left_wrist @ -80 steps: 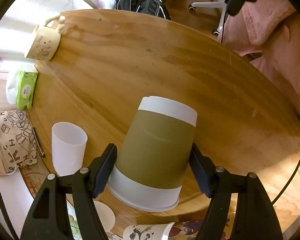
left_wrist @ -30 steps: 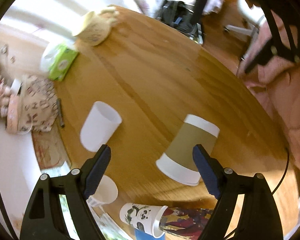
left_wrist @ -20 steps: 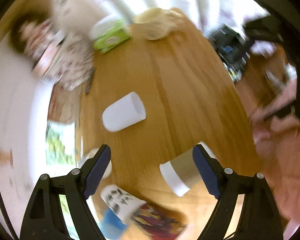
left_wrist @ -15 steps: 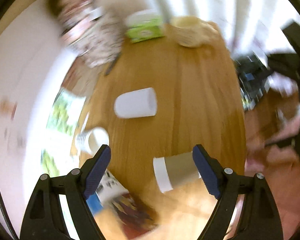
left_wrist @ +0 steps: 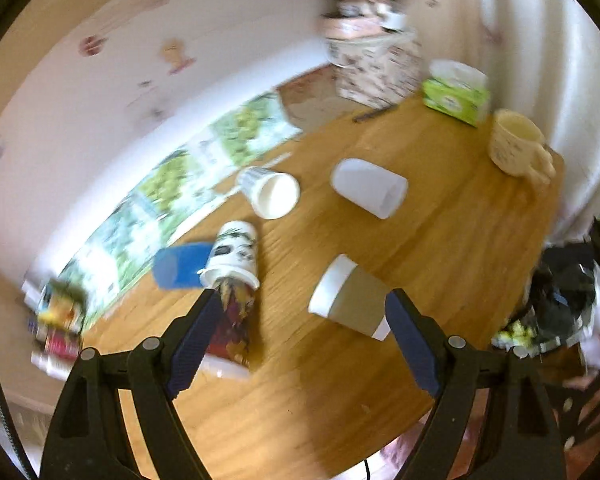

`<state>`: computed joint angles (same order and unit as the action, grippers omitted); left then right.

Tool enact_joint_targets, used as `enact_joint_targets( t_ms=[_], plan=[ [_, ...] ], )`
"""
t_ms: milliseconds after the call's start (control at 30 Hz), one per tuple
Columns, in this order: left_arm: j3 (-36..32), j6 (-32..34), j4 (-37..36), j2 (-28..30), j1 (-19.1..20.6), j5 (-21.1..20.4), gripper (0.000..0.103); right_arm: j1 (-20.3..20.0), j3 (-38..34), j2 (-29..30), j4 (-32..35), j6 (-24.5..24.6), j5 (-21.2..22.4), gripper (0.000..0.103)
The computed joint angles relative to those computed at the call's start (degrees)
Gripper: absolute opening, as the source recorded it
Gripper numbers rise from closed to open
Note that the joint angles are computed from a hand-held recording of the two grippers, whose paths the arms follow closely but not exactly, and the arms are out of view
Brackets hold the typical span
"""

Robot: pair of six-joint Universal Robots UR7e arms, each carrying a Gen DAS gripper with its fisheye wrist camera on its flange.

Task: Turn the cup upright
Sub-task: 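Open the left tool and withdraw it from the standing cup, then move the right tool to the rim-down brown-banded cup and grasp it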

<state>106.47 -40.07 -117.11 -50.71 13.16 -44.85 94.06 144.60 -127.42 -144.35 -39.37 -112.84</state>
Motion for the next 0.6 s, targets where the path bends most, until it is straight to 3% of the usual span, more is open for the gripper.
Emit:
enact_joint_targets(
  t_ms=[200,367,600],
  plan=[
    [1.95,-19.72,5.74,-2.36,-3.2,1.17,0.086,-1.04,0.75,-1.91,0.9,-3.8,4.2,0.101],
    [3.87,-31.76,10.27,-3.85,-6.02,1.15,0.086,-2.18,0.76,-4.09,3.68,-5.12,7.25,0.101],
    [6.69,-48.58,15.41,-6.17,-9.86,-3.33,0.086,-3.36,0.77,-6.71,7.7,-4.51,9.99,0.101]
  ],
)
